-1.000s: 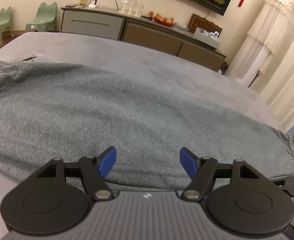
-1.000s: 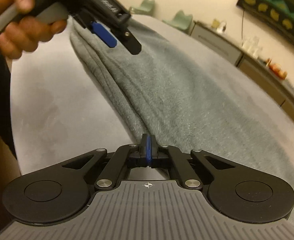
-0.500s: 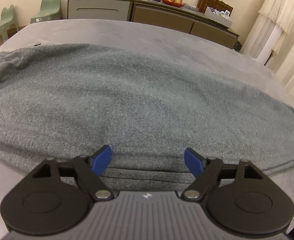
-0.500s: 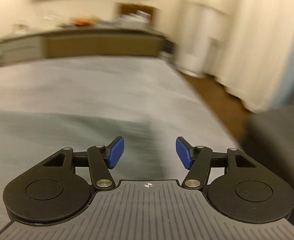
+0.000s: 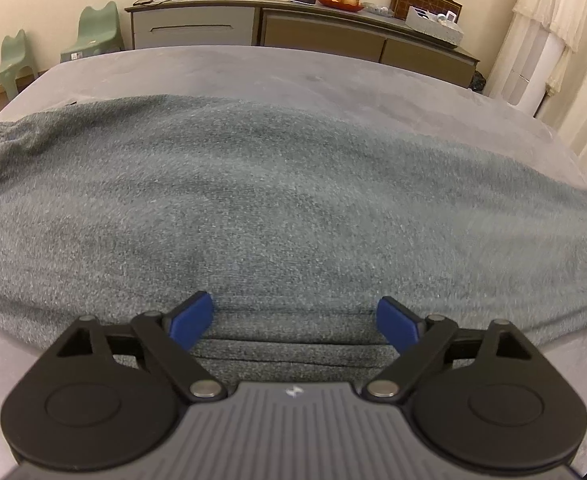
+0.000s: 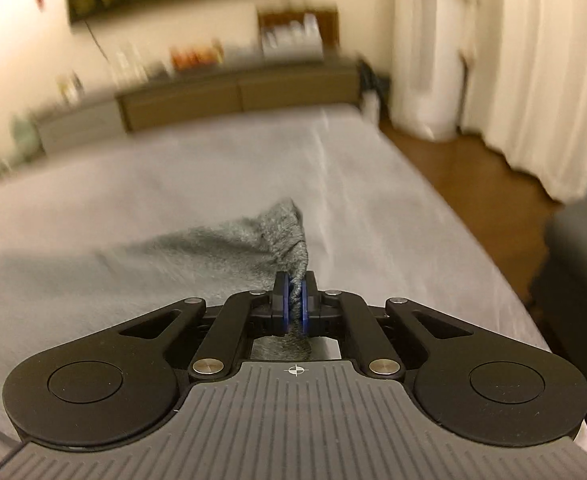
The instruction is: Fold clothes
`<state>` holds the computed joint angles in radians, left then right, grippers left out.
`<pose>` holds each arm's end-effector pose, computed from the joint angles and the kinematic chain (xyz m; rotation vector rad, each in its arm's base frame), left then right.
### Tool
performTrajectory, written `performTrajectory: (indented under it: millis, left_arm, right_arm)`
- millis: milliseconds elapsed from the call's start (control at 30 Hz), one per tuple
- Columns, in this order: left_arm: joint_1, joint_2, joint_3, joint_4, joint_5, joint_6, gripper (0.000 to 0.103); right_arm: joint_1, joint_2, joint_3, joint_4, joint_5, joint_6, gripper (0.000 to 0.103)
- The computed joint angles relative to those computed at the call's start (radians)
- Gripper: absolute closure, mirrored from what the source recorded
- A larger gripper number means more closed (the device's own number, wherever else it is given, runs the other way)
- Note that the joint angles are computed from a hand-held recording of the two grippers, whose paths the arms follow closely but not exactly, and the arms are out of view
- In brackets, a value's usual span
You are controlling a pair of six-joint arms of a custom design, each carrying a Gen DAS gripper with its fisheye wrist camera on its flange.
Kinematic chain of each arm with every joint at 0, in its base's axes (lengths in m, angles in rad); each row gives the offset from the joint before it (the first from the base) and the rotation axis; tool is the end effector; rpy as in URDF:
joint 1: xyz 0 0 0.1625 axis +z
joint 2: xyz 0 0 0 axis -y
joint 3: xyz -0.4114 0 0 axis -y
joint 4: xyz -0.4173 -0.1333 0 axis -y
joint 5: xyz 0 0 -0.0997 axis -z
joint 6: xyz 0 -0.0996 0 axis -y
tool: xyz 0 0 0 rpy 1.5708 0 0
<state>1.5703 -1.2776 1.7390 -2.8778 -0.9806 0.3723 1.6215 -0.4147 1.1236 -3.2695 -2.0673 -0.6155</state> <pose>0.1884 -0.6207 0.3903 0.1160 2.2968 -0.8795 0.1274 -0.8158 0.0919 0.4398 -2.2019 0.9960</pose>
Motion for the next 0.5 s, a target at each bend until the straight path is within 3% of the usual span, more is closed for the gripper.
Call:
performTrajectory:
  millis: [100, 133, 167, 233, 333, 400, 433, 500]
  left_arm:
    - [0.006, -0.006, -0.001, 0.012, -0.016, 0.0, 0.012]
    - [0.008, -0.008, -0.003, 0.019, -0.025, -0.004, 0.012]
    - [0.012, -0.014, -0.006, 0.028, -0.04, -0.011, 0.015]
    - [0.02, -0.028, -0.005, 0.014, -0.082, -0.02, 0.021]
    - [0.033, -0.047, -0.002, -0.043, -0.131, -0.03, 0.021]
    - [0.046, -0.052, -0.015, -0.036, -0.126, -0.064, 0.021]
    - [0.054, -0.052, -0.025, -0.015, -0.115, -0.086, 0.021]
    - [0.069, -0.057, -0.039, 0.014, -0.101, -0.118, 0.023]
  right_arm:
    - [-0.001, 0.018, -0.02, 0.007, -0.045, -0.013, 0.094]
    - [0.001, 0.019, -0.017, -0.016, -0.059, -0.023, 0.082]
    - [0.006, 0.024, -0.017, -0.051, -0.074, -0.042, 0.059]
    - [0.029, 0.018, 0.016, -0.183, -0.079, -0.106, 0.046]
    - [0.057, -0.043, 0.158, -0.275, 0.027, -0.149, 0.047]
    - [0.066, -0.06, 0.198, -0.172, 0.037, -0.161, 0.051]
    - [0.07, -0.062, 0.202, -0.113, 0.026, -0.164, 0.056]
    - [0.073, -0.023, 0.142, -0.004, -0.091, -0.151, 0.06]
